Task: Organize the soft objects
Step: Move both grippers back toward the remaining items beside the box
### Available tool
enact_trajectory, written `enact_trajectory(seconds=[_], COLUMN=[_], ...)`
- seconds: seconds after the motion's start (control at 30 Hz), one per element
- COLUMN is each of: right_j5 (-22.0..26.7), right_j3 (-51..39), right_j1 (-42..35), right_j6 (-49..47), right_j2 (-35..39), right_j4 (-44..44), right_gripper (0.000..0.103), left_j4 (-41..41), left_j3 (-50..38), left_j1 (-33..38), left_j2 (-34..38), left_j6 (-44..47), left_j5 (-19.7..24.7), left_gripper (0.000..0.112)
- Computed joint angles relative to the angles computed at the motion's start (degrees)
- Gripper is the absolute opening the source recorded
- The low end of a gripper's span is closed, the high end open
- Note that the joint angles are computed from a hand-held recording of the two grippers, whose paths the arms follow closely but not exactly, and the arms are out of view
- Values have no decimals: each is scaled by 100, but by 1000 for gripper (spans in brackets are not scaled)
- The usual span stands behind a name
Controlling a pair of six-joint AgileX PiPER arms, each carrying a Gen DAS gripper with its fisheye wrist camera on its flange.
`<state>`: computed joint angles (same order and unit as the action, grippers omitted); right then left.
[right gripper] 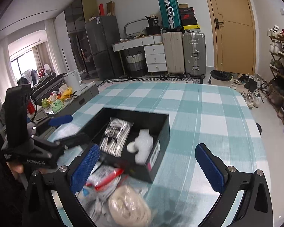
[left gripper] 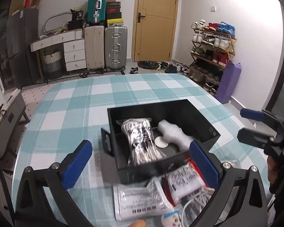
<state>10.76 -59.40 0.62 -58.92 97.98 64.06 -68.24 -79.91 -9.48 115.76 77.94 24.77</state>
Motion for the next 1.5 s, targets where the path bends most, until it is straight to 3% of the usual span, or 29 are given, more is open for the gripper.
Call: enact_trajectory(seconds=[0.27, 0.43, 0.53, 0.7, 1.0, 1.5], right_j5=[-303, -357, -381, -316, -245, -83], right_j3=[520, 714, 692, 726, 621, 486], right_j1=[324, 343, 361, 356, 474, 573], right_j6=[337, -250, 587, 545, 1998, 2807], right_j2=[-225, -280, -255, -252, -23, 316], right_j4=[-546, -71, -1002, -1089, -2734, -3787], right_gripper=[102, 102, 102, 103, 103, 102], left_j4=[-591, -799, -1001, -1138, -1031, -744], left_j3=[571, 805, 995, 1122, 1193, 1140], left_j1=[72, 151, 169, 209, 272, 320], left_j2=[-230, -324, -389, -337, -178, -23], left_j6=[685, 885, 1097, 1252, 1204, 926], left_j5=[-161, -146, -193, -156, -142, -82], left_gripper=[103, 103, 103, 103, 103, 103])
